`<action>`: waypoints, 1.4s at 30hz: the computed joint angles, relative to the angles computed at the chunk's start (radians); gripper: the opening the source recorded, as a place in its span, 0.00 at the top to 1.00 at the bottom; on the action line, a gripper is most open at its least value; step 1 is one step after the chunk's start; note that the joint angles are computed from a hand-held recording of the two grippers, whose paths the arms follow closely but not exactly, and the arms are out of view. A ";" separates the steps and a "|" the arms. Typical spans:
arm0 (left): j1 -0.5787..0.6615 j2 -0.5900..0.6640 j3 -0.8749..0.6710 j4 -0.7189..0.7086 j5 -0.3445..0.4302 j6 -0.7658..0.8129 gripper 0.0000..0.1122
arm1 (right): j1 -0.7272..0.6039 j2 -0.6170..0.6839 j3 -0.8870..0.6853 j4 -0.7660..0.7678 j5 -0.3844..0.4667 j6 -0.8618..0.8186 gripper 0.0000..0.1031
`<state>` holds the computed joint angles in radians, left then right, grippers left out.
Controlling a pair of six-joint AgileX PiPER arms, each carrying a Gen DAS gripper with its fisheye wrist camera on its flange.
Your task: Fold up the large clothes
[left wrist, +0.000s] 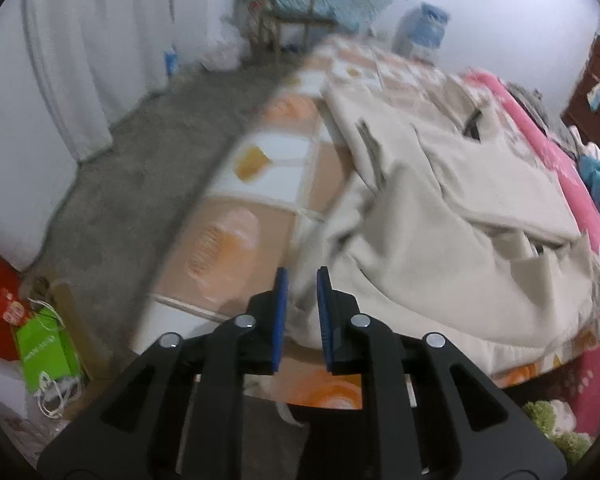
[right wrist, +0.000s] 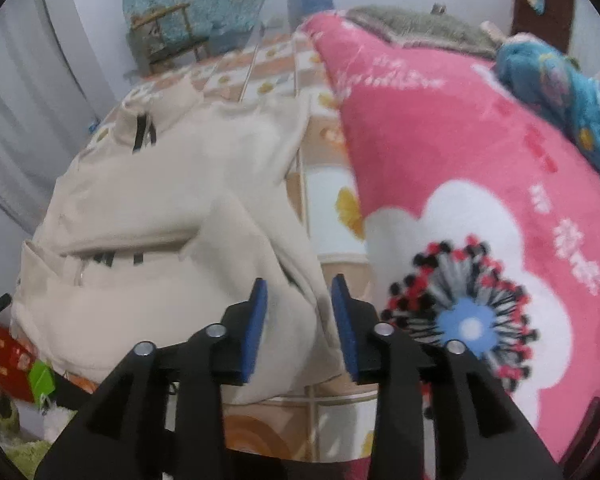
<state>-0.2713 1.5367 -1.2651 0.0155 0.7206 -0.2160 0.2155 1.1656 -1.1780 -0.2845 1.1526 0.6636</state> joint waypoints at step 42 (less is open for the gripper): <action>-0.038 0.099 -0.193 -0.138 -0.011 0.150 0.71 | 0.041 0.083 -0.020 -0.092 -0.147 0.077 0.52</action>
<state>-0.3089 1.6356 -1.4584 -0.1222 0.7094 -0.0659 0.2563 1.2484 -1.1975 -0.3761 1.0058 0.7401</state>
